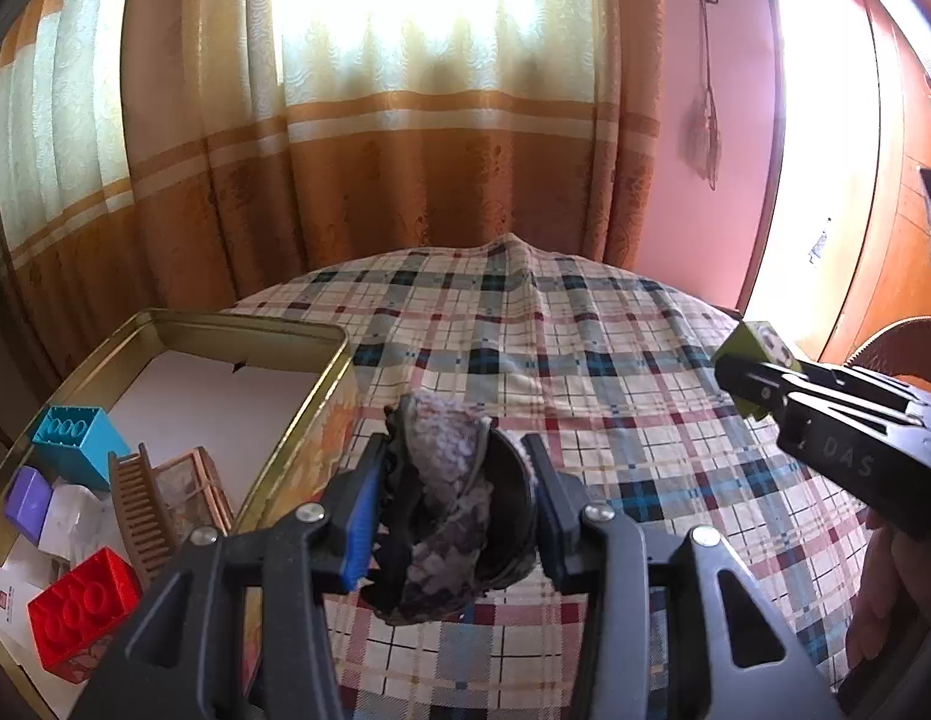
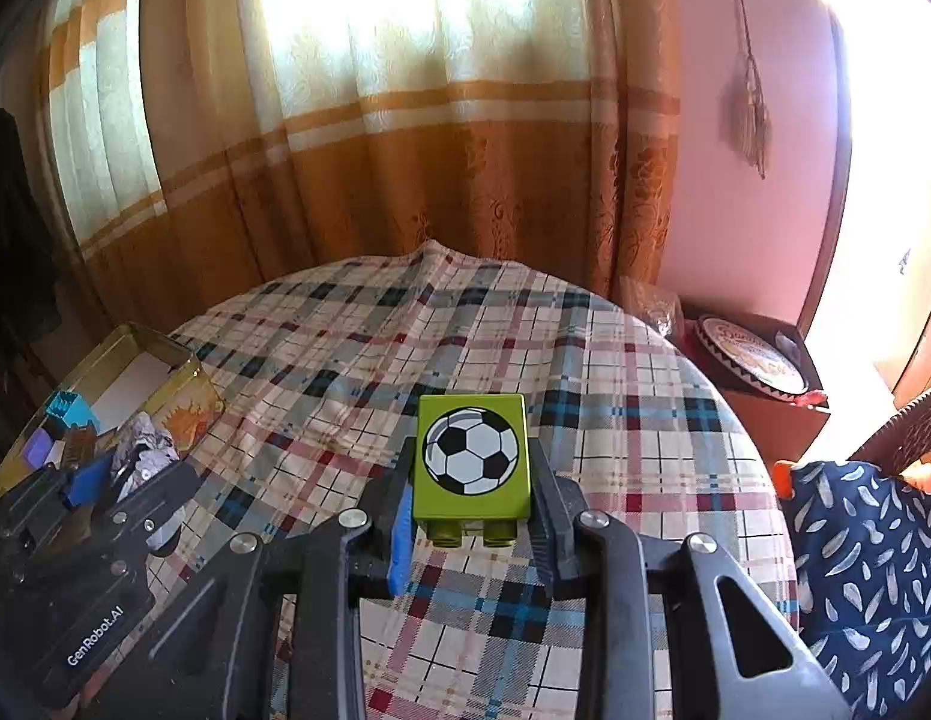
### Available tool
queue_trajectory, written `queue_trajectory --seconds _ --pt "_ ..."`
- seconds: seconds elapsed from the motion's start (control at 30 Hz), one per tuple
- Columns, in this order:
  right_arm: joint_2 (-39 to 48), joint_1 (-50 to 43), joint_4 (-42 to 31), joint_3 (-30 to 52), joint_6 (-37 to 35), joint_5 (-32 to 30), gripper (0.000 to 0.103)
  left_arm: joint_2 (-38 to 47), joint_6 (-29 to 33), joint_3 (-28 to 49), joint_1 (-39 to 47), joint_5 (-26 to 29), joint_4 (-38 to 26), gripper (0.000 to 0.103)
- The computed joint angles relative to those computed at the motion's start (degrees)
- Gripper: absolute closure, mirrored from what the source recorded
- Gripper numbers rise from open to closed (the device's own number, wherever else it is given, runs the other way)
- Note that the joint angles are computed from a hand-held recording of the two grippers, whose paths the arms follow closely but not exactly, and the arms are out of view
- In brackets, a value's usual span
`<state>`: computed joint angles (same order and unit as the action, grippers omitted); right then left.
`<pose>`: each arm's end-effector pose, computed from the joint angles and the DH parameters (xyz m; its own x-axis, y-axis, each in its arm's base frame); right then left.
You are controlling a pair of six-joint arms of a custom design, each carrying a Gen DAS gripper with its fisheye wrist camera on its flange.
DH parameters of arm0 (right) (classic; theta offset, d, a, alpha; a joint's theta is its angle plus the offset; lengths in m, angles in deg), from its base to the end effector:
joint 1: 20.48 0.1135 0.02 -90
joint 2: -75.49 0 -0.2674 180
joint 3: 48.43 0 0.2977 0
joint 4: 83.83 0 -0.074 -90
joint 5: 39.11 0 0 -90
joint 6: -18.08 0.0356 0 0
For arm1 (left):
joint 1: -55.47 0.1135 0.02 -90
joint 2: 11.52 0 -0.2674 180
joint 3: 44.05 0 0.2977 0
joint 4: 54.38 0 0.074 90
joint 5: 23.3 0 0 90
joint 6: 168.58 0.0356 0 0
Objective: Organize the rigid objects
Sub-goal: 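Carry the green block toward the tray while the left gripper carries the grey pouch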
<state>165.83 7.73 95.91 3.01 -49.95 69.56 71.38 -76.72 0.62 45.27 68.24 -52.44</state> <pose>0.3022 0.1492 0.1259 -0.6018 0.0794 -0.7947 -0.0043 0.9947 0.1026 0.3041 -0.0557 0.1298 -0.5758 0.1366 -0.8061 0.2171 0.9761 0.0103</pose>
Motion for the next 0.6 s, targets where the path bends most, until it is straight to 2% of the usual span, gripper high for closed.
queue_trajectory --seconds 0.27,0.6 --pt "-1.6 2.4 1.9 -1.6 1.1 2.1 0.069 -2.8 0.0 -2.2 0.4 0.0 1.0 0.060" --pt "-1.4 3.7 2.4 -1.9 2.7 0.3 0.069 -6.3 0.2 -4.8 1.2 0.4 2.0 0.060"
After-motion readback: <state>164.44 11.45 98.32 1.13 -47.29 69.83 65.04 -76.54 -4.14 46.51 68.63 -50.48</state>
